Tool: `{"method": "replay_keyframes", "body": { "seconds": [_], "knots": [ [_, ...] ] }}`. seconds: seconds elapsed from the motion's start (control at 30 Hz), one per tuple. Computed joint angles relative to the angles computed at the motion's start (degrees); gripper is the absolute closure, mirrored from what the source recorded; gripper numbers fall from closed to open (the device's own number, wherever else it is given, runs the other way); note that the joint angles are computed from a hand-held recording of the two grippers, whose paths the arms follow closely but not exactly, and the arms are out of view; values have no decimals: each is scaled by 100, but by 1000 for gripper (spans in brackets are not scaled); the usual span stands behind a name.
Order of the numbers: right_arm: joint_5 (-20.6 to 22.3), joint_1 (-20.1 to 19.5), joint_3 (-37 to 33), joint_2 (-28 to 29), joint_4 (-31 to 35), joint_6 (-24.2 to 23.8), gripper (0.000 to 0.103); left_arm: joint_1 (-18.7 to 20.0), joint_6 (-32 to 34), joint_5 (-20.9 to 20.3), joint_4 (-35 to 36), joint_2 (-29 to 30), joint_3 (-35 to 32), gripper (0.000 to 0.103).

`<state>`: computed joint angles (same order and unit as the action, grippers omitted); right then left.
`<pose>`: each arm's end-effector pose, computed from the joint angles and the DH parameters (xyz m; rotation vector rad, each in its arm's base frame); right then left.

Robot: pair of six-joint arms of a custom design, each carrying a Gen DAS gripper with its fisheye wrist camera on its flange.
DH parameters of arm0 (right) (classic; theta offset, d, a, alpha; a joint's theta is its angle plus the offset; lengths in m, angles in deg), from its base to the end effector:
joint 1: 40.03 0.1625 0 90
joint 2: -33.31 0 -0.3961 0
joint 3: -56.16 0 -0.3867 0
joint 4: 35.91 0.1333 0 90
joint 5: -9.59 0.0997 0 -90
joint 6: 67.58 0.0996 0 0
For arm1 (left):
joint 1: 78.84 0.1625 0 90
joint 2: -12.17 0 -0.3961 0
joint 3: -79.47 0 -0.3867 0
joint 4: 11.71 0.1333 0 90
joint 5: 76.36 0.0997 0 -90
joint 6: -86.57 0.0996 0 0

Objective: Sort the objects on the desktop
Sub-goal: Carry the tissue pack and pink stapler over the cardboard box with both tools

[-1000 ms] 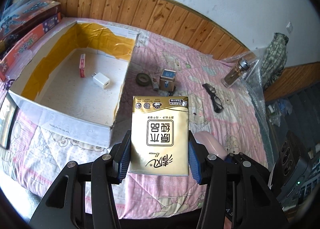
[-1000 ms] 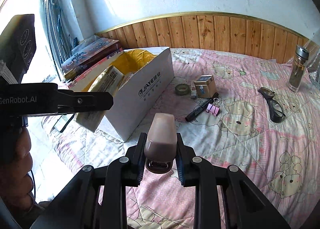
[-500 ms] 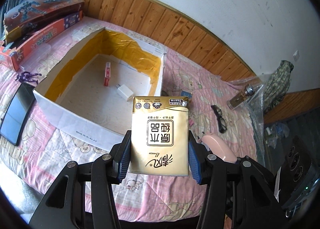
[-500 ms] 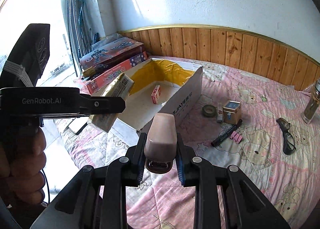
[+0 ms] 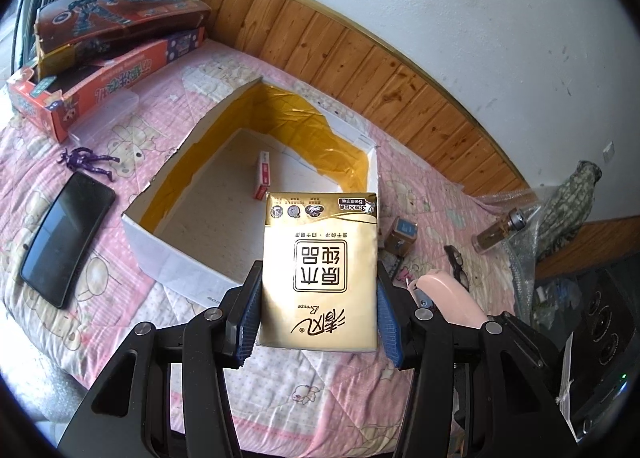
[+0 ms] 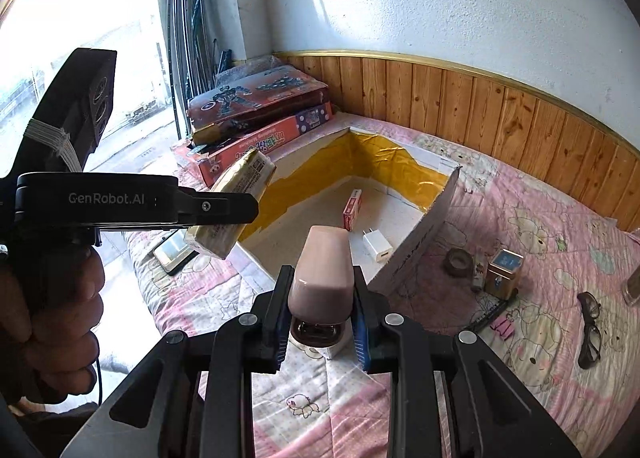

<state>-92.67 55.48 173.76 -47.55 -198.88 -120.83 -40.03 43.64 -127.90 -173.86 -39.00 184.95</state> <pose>0.1607 -0.4976 0.3027 1.2035 -2.3251 0.6690 -0.3395 -0.5236 0.1133 0.0476 2.7380 -0.9906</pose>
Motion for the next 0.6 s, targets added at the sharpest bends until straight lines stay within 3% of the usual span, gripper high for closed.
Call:
{"method": "replay_keyframes", "body": {
  "seconds": [0.23, 0.6],
  "knots": [
    [-107, 144, -426, 392, 270, 21, 75, 147, -2, 136, 258, -94, -103, 51],
    [-337, 237, -1323, 1096, 901, 259, 75, 476, 91, 9, 1026, 64, -662, 51]
  ]
}}
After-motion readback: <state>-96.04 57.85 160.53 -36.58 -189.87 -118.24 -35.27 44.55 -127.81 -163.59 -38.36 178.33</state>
